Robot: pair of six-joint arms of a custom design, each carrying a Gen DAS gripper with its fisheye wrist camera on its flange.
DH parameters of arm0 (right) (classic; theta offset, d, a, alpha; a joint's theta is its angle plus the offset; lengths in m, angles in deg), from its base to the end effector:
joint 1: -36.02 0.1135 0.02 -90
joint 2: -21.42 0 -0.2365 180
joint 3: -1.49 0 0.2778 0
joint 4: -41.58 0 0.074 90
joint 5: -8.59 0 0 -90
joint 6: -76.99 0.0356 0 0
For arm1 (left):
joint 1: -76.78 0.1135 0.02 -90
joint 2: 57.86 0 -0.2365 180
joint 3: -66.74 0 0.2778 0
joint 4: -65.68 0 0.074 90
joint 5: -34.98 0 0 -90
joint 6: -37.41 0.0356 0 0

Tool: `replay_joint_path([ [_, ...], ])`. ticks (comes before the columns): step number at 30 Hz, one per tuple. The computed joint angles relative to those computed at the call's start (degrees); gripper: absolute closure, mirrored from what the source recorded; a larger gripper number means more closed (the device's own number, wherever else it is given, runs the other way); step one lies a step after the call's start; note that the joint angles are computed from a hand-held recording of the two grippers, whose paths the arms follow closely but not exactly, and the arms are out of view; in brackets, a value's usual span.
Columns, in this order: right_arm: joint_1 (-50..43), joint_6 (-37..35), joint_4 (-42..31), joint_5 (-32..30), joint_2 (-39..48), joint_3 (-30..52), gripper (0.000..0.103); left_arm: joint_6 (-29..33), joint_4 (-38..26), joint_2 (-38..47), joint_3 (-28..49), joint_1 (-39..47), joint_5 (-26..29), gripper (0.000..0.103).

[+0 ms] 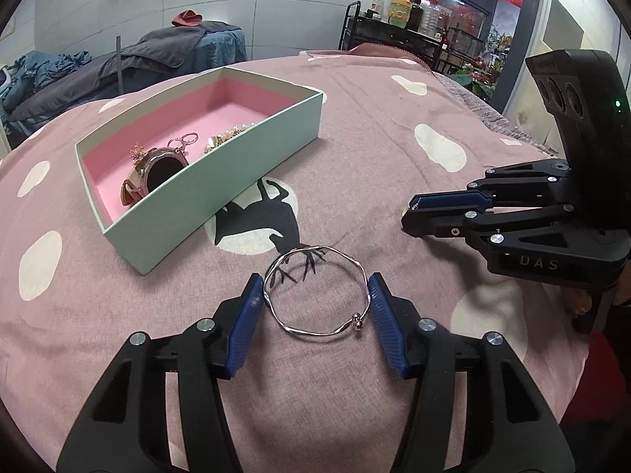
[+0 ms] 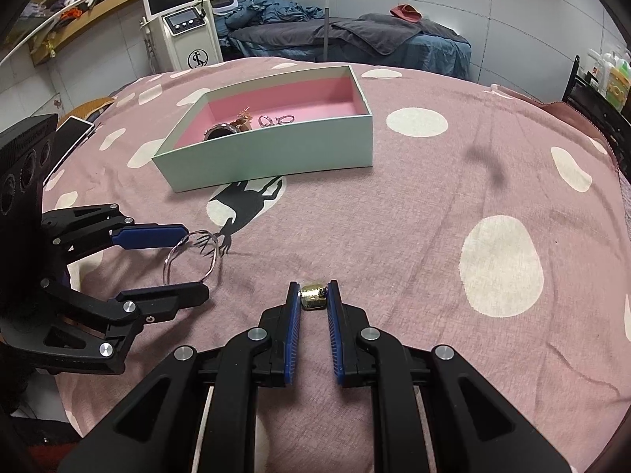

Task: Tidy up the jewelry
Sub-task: 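Carry the bangle and charm into the pink box and open both tools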

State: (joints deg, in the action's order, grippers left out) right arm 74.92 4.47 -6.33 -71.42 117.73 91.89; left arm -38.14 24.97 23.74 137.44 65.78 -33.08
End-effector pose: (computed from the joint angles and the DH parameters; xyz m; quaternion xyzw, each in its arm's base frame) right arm 0.3048 0.2380 0.2319 -0.1494 0.9355 0.0732 0.3117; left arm 0.3162 -0.0750 0.2110 0.2653 0.8906 -0.1699 0.3280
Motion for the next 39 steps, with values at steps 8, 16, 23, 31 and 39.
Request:
replay_joint_path([
  [8,2.06,0.00,0.83,0.46,-1.31,0.02,0.090,1.04,-0.31,-5.62,-2.93,3.18,1.64,0.048],
  [16,3.98,-0.60,0.22,0.77,-0.47,3.74,0.090,1.30,-0.64,-7.83,-1.93,5.55,3.00,0.048],
  [23,4.31,-2.17,-0.99,1.13,2.22,9.57,0.090,1.38,-0.79,-6.45,1.32,7.79,3.50,0.048],
  [31,3.29,-3.41,-1.54,1.45,6.41,15.78,0.090,1.17,0.01,-2.64,5.96,9.19,3.07,0.048],
  [39,1.61,-3.16,-0.47,1.55,10.25,19.86,0.090,-0.85,-0.84,6.02,14.87,10.02,2.53,0.048],
])
